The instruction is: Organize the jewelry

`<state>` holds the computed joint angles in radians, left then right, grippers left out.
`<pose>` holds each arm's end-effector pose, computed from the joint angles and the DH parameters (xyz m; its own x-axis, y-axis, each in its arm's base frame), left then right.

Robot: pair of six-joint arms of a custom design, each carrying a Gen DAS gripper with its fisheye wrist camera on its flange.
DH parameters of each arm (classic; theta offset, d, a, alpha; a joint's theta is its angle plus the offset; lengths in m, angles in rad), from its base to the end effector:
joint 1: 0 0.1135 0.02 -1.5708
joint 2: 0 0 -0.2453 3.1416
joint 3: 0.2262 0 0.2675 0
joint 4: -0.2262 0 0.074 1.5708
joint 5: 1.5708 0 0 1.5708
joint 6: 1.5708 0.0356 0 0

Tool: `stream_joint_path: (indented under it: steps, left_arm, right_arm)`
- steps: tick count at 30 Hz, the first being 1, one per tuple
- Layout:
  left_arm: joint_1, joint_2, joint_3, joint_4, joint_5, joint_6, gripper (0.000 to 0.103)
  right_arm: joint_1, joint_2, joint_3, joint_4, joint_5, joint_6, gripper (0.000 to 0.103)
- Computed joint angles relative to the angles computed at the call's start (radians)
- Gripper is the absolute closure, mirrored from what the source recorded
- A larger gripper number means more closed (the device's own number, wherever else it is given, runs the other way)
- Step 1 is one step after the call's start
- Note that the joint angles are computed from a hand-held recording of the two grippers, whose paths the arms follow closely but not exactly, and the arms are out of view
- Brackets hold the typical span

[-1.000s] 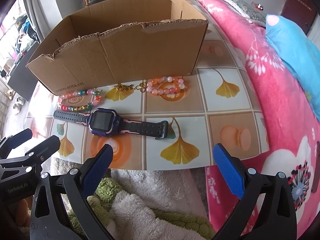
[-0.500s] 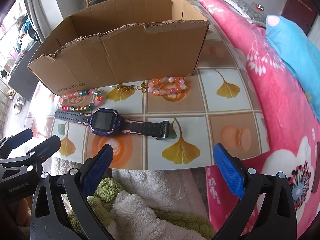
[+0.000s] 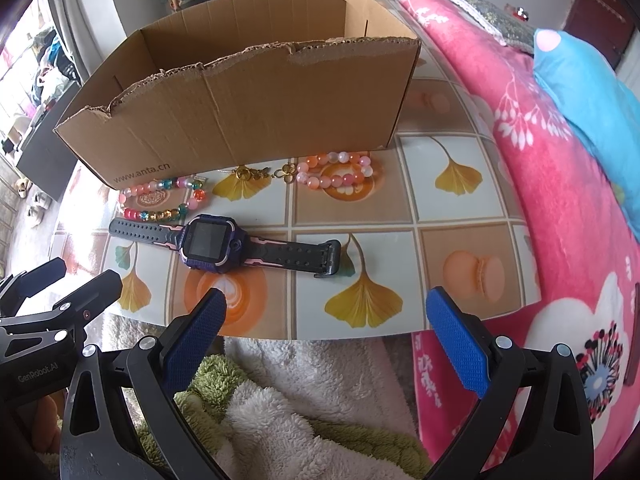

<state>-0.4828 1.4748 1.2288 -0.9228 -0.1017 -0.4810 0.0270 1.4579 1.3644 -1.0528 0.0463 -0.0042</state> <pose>0.2734 -0.1392 0.2517 -0.9200 -0.0374 -0.3901 0.0012 0.9952 -0.0982 0.3026 0.0065 0.2928 -0.9109 -0.0288 -0.4117 -0.0117 0.9990 -0.0439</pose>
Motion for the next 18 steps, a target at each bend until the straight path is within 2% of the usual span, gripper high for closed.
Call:
stream_joint_path:
  steps: [18]
  left_arm:
    - [0.047, 0.002, -0.038, 0.053, -0.002, -0.003, 0.006]
  right_arm:
    - [-0.009, 0.012, 0.002, 0.008, -0.006, 0.001, 0.007]
